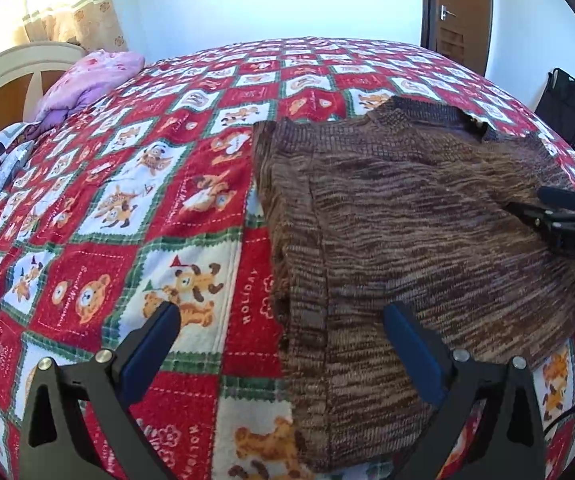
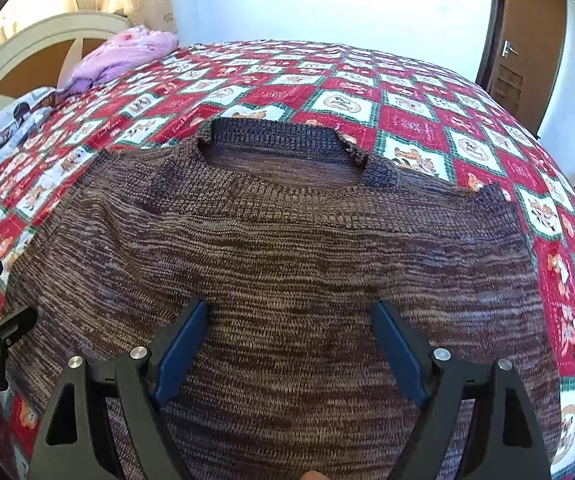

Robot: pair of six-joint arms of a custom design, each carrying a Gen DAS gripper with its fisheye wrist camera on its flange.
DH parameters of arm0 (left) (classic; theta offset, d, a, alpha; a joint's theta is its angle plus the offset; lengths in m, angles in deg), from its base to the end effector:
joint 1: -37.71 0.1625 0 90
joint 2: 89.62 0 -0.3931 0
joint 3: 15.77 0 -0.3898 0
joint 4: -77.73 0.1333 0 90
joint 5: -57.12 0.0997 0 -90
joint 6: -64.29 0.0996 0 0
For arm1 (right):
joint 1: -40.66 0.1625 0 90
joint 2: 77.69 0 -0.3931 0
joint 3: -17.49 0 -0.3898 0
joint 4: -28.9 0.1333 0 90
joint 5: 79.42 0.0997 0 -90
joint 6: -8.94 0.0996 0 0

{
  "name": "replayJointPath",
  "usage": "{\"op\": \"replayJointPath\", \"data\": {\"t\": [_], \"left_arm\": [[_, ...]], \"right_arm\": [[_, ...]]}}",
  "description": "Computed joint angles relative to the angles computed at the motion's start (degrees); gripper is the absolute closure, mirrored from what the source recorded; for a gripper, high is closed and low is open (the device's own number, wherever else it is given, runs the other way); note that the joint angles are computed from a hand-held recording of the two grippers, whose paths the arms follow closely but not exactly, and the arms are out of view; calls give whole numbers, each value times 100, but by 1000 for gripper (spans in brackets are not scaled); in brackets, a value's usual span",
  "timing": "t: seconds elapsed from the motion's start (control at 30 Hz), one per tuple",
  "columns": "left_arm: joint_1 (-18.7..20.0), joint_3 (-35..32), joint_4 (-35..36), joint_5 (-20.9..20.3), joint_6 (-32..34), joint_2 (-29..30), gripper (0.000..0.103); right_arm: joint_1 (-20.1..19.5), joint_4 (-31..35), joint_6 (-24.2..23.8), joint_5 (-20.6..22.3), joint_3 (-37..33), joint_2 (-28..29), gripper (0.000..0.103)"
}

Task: Fold small clothes
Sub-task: 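Move both grippers to the side edge of the folded sweater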

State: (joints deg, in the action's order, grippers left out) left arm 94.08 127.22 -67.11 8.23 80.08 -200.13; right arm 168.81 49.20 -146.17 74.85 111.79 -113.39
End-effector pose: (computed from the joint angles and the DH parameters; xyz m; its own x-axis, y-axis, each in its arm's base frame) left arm -0.0072 -0.3697 0.2899 -0.5976 0.4107 -0.6886 0.7013 0.6841 -0.2006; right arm 0.3016 -0.3134 -0.0024 -0.6620 0.2052 0.7209 -0.3611 0.7555 -0.5467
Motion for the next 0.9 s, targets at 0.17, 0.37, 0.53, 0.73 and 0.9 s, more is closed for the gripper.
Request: {"op": "replayJointPath", "data": {"t": [0.17, 0.37, 0.53, 0.73, 0.9], "left_arm": [[144, -54, 148, -91, 432, -538, 0], [737, -477, 351, -629, 1040, -889, 0], [1216, -918, 563, -1146, 1310, -907, 0], [1479, -1139, 448, -1296, 1385, -726, 0], [1672, -1281, 606, -1678, 1439, -570, 0]], "right_arm": [[417, -245, -284, 226, 53, 4, 19], [859, -474, -938, -123, -227, 259, 19], [1164, -255, -1483, -316, -902, 974, 21], [1347, 224, -1754, -577, -1542, 1598, 31], [1414, 545, -2007, -838, -1994, 1985, 31]]}}
